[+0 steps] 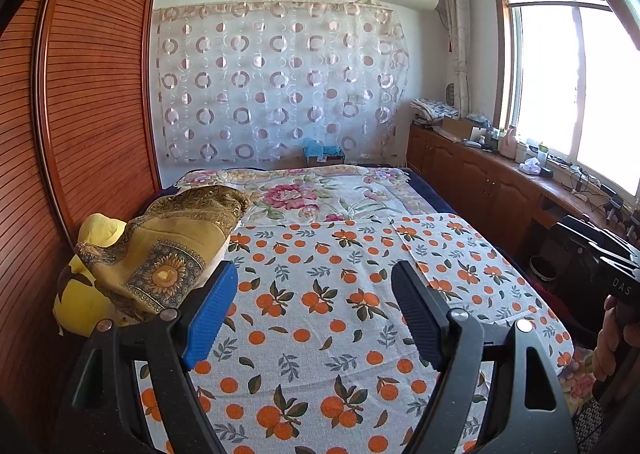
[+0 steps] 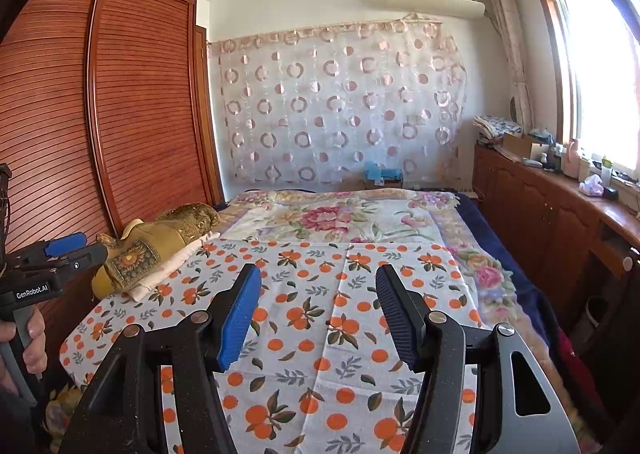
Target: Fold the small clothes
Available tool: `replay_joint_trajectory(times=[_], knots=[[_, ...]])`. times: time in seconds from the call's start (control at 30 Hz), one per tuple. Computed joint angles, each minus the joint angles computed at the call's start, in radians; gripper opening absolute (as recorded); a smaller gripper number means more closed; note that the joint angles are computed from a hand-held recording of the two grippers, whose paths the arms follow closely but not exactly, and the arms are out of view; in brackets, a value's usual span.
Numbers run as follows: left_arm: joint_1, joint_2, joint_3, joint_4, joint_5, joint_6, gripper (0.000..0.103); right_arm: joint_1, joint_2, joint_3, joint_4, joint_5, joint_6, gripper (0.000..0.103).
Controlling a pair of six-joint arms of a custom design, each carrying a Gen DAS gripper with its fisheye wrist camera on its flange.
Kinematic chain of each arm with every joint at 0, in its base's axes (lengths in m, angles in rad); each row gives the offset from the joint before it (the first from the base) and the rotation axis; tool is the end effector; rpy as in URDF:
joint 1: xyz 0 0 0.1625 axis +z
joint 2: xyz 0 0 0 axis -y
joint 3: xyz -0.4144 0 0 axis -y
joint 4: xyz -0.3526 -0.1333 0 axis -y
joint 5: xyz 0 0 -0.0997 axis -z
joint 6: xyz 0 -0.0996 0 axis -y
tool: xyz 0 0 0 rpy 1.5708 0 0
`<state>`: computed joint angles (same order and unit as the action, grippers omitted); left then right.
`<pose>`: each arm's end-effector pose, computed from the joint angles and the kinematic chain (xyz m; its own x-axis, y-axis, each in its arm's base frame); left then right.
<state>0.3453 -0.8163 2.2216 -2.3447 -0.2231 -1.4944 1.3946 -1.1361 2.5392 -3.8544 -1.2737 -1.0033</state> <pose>-0.3072 -0.3554 0.0400 -0.7217 -0.2417 -0.6486 0.5234 0.4227 -0.7399 0.0950 -0.3930 0.2069 -0.6214 -0.5580 0.5500 -0.7672 0.2909 -0.5717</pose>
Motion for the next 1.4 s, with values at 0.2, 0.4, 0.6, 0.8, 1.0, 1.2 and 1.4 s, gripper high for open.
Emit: replay_joint_trajectory(times=[0.2,0.4,0.6,0.8,1.0,1.2,1.4], knots=[[-0.003,-0.002,-0.002,0.014,0.001,-0.008,0.08,-0.003,0.001,0.0,-0.001,0.003,-0.004,0.062],[-0.006,-0.003,-0.007,0.039,0.001,-0.026,0.08,-0.008,0.003,0.0,-0.004,0.007,-0.008,0.062],[-0.007,-0.003,-0.007,0.038,0.001,-0.026,0.08,-0.009,0.003,-0.006,0.0,0.011,-0.01,0.062],[-0.008,-0.002,-0.007,0.037,0.002,-0.026,0.08,-0.014,0.008,-0.005,-0.008,0.018,-0.013,0.062],[-0.009,-0.002,-0.005,0.036,0.002,-0.027,0.08,-0.019,0.013,-0.002,-0.016,0.023,-0.017,0.062],[-0.009,0.001,-0.006,0.035,0.002,-0.027,0.08,-0.022,0.015,0.0,-0.019,0.025,-0.02,0.062],[-0.01,-0.001,-0.009,0.046,0.001,-0.034,0.08,-0.023,0.014,-0.002,-0.015,0.027,-0.022,0.062]])
